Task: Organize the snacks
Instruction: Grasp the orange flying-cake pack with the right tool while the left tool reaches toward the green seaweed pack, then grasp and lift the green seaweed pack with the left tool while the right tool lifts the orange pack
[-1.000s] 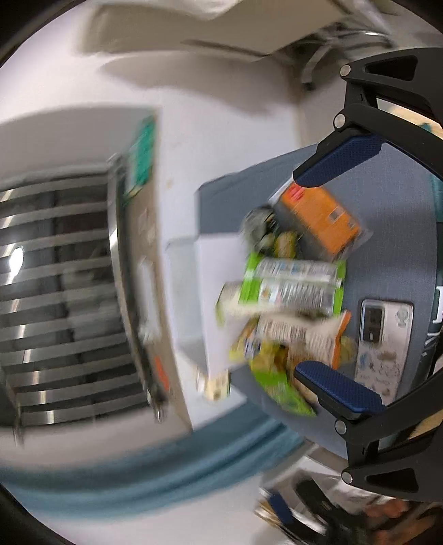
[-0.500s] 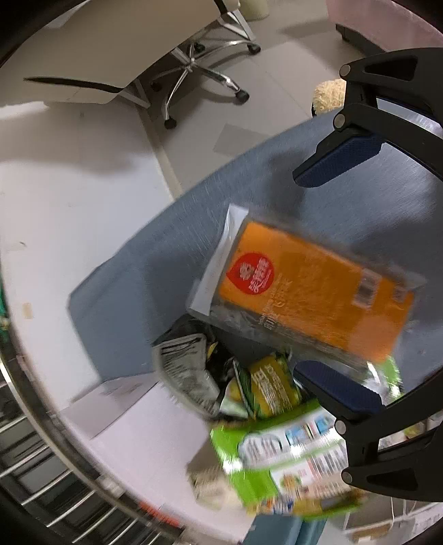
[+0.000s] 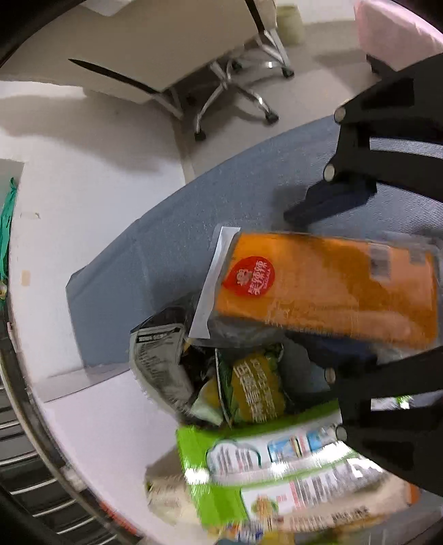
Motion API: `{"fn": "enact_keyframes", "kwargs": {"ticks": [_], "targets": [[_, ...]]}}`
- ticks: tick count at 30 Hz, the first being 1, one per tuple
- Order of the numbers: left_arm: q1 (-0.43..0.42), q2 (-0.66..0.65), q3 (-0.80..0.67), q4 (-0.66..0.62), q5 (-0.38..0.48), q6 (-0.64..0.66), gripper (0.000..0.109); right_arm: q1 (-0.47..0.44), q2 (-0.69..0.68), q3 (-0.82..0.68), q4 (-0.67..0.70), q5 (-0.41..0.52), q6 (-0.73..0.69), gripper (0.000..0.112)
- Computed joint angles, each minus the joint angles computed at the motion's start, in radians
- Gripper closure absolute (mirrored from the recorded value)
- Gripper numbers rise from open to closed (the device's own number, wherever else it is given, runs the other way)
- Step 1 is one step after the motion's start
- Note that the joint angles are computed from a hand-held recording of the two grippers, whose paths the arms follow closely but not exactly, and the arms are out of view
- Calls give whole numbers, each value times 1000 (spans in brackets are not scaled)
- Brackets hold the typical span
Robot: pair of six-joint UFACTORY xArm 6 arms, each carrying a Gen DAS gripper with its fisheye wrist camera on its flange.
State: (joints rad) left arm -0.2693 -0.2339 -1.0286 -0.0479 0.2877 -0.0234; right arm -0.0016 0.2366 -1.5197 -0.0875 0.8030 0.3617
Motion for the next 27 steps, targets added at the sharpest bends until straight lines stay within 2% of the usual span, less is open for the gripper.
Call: {"fn": "enact_keyframes", "kwargs": {"ticks": [3,5,8,11,13,14,21,23,24,26,27], "targets": [[16,49,-34,-78,22,104,6,-37,-82,112,56,-102,-76,78],[27,89,-66,-86,44,136,6,-39,-108,133,50,-113,-96,86],[37,147,-115,-280,79,344,6,-65,-144,168,237,-126,-234,91],[50,198,-164,-323,111,399,6,-91,-184,207,426,-146,-398,99],[59,237,-207,-328,149,405,6,-111,-203,223,534,-123,-486,99],[62,256,-227,-327,163,406,6,-111,-210,229,543,-124,-495,99],[62,346,-316,-260,207,470,6,-103,-239,249,525,-108,-489,100],[63,380,-358,-258,219,533,6,-98,-256,260,522,-120,-495,100],[67,396,-383,-287,241,583,6,-95,-273,267,515,-128,-496,100],[89,468,-501,-393,369,715,6,-97,-296,272,519,-127,-521,100],[99,503,-556,-399,425,723,6,-95,-313,279,525,-133,-530,100]]}}
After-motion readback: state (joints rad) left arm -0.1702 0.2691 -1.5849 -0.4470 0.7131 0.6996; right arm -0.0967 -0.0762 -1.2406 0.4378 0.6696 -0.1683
